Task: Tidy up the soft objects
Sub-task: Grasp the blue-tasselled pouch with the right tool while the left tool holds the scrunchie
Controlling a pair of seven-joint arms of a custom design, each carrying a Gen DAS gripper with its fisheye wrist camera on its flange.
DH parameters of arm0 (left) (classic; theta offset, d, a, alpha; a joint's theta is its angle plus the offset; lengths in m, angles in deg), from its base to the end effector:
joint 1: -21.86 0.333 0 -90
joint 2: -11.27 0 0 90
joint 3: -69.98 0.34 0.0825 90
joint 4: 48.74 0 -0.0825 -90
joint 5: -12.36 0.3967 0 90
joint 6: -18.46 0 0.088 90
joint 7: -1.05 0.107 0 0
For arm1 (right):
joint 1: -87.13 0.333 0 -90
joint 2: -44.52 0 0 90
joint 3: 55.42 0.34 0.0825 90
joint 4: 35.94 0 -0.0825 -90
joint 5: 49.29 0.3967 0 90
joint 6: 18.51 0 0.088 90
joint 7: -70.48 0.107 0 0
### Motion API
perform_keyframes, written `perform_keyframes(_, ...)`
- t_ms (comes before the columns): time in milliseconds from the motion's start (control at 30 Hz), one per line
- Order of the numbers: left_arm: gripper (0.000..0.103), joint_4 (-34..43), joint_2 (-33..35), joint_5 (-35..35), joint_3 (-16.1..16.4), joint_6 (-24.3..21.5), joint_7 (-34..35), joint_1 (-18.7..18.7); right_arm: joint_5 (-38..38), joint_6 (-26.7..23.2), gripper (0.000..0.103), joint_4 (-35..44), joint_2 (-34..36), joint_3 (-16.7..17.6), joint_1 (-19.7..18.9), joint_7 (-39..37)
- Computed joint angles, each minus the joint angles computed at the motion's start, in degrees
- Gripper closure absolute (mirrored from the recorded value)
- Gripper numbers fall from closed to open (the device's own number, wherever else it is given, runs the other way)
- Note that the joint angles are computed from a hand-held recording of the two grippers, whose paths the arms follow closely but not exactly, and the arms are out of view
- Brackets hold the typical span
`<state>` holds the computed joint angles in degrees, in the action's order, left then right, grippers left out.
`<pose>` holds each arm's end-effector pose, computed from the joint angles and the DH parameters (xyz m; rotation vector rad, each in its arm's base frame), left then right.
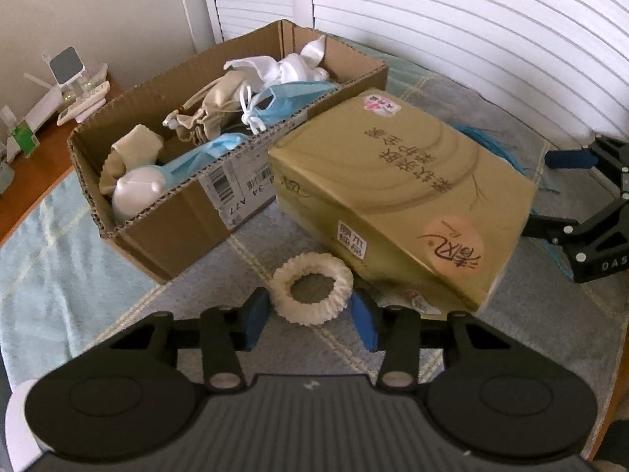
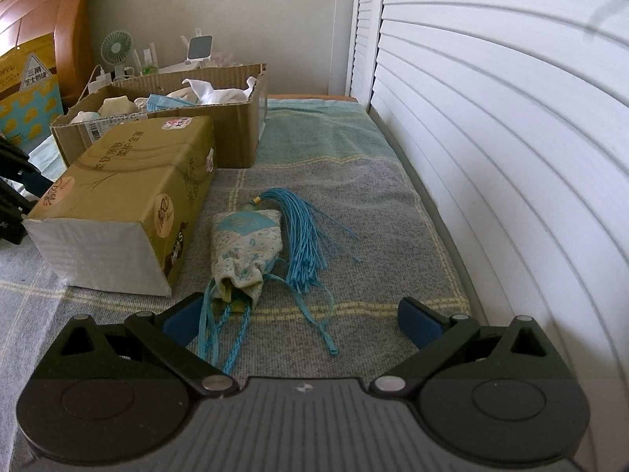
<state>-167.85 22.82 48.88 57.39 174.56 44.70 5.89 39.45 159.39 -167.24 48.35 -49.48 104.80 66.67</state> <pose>0.5401 -0.3131 0.3932 -1.7033 2.0902 -0.5395 0.5124 0.1319 0.3666 -2.0956 1.2253 -0.5422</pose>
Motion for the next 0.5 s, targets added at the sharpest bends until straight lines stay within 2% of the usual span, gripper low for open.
perform_keyframes(133,0.065,-0.1,0.0,-0.1,0.0,0.2,-0.2,0.1,-0.5,0.0,0.000,-0.1,0.0,0.0,0.0,0.6)
perform_keyframes(500,0.066,-1.4,-1.7,0.0,-0.5,-2.0,-2.1,-0.7,-0.6,0.0,0.000,-0.2,-0.1,0.0,0.0,0.7)
